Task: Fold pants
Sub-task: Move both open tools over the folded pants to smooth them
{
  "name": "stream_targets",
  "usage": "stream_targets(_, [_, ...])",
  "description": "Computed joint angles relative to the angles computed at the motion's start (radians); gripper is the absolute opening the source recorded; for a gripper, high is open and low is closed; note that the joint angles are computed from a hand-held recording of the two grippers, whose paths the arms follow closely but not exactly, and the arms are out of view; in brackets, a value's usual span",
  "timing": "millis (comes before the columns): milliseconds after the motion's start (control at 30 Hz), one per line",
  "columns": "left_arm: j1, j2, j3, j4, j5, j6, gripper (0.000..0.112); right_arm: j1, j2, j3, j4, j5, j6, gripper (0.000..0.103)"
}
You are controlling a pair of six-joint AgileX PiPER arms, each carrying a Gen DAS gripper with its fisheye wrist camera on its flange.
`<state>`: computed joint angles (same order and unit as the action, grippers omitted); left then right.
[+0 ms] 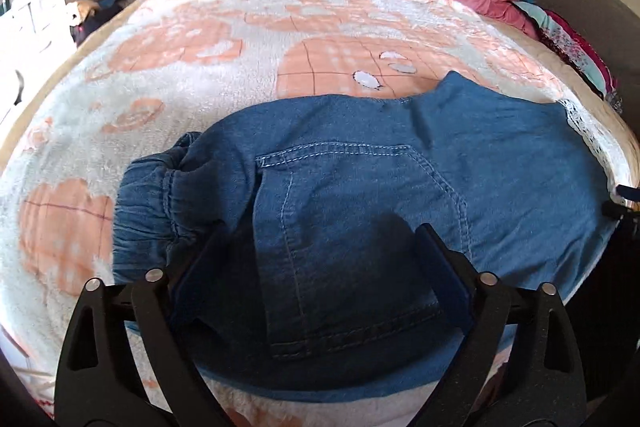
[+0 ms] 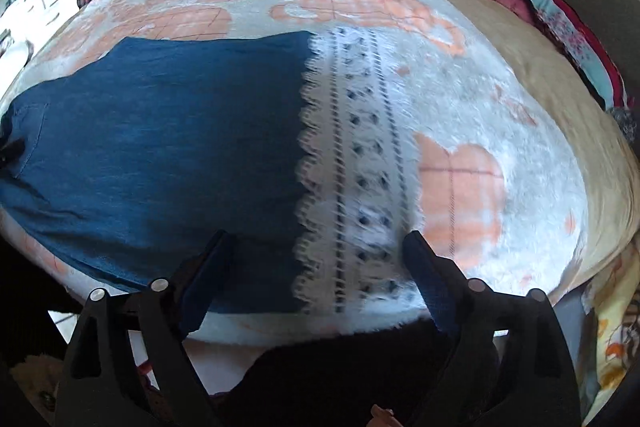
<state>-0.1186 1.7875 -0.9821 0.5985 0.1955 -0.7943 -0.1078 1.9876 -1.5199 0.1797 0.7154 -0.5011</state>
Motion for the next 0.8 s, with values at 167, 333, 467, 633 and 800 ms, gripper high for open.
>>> stream_targets(167, [0.024, -0.005, 0.020, -0.045, -0.057, 0.041, 0.085, -0.124, 0.049, -0.076, 0.199, 0.094, -0.033, 0.097])
stream_targets(333, [-0.002, -0.073, 0.051, -0.048, -0.084, 0.004, 0.092, -0.199, -0.018, -0.003, 0.432, 0.055, -0.203, 0.097])
stream_targets(467, [-0.079, -0.108, 0.048, -0.009, -0.067, -0.022, 0.093, -0.189, -0.078, 0.047, 0.483, 0.022, -0.273, 0.097])
stream_targets(633, [-0.205, -0.045, 0.001, 0.134, -0.002, -0.145, 0.093, -0.114, -0.157, 0.139, 0.532, 0.027, -0.376, 0.097])
stream_targets(800, [-0.240, 0.020, -0.011, 0.188, 0.087, -0.190, 0.093, 0.000, -0.114, 0.140, 0.368, 0.026, -0.254, 0.097])
